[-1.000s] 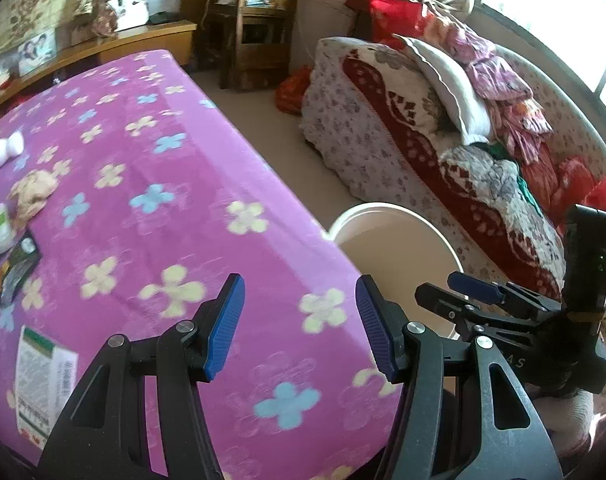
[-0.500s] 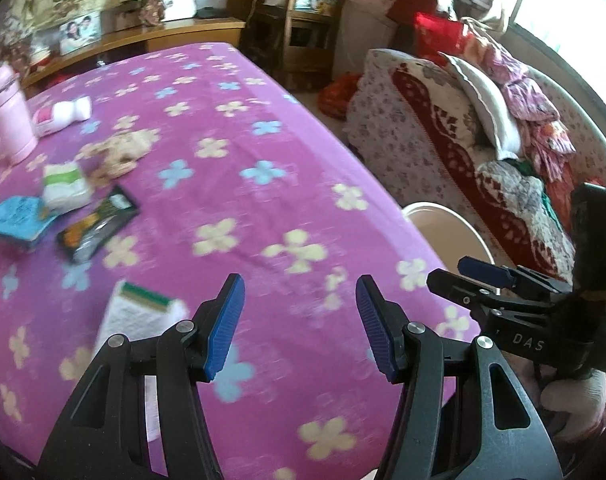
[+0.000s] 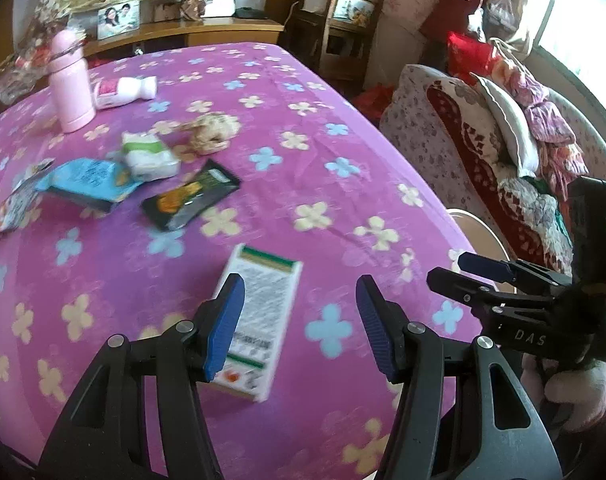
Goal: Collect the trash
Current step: 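Grasp the white Guilin Watermelon Frost box with the left tool, then grasp the dark green snack packet with the right tool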
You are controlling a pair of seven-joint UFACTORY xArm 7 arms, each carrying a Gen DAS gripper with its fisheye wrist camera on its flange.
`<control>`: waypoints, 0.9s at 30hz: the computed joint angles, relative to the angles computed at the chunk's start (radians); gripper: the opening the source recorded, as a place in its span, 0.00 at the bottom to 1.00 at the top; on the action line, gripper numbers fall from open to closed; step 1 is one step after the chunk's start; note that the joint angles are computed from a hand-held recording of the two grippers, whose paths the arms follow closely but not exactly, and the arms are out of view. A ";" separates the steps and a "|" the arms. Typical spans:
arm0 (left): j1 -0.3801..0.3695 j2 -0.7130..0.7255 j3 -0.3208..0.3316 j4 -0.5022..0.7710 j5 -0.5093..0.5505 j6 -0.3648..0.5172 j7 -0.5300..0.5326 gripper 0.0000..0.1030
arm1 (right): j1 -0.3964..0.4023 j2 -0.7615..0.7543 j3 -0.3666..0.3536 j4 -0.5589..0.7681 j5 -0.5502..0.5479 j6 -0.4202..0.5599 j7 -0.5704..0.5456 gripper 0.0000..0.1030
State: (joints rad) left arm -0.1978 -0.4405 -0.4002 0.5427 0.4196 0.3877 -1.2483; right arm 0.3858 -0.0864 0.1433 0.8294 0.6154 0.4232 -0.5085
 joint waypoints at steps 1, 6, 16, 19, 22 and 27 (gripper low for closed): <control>-0.016 -0.027 0.020 -0.026 -0.018 0.006 0.013 0.55 | 0.004 0.000 0.004 0.001 -0.002 0.001 0.003 0.62; -0.051 -0.112 0.075 -0.115 -0.101 0.023 0.066 0.55 | 0.021 0.017 0.021 0.013 -0.018 0.006 0.014 0.63; -0.043 -0.061 0.064 -0.133 -0.185 -0.072 0.152 0.58 | 0.026 0.056 0.042 0.039 -0.036 0.016 0.037 0.63; 0.012 0.020 0.015 -0.076 -0.127 -0.057 0.133 0.58 | 0.022 0.060 0.042 0.042 -0.041 0.016 0.046 0.63; 0.045 0.089 0.000 -0.037 -0.061 -0.038 0.098 0.58 | 0.017 0.063 0.042 0.045 -0.043 0.020 0.050 0.64; 0.049 0.101 0.027 -0.048 -0.003 -0.030 0.018 0.57 | 0.020 0.081 0.051 0.060 -0.053 0.025 0.050 0.64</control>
State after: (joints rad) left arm -0.1490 -0.3393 -0.3733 0.4949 0.4168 0.3581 -1.2308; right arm 0.4055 -0.0052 0.1946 0.8899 0.5628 0.4477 -0.4583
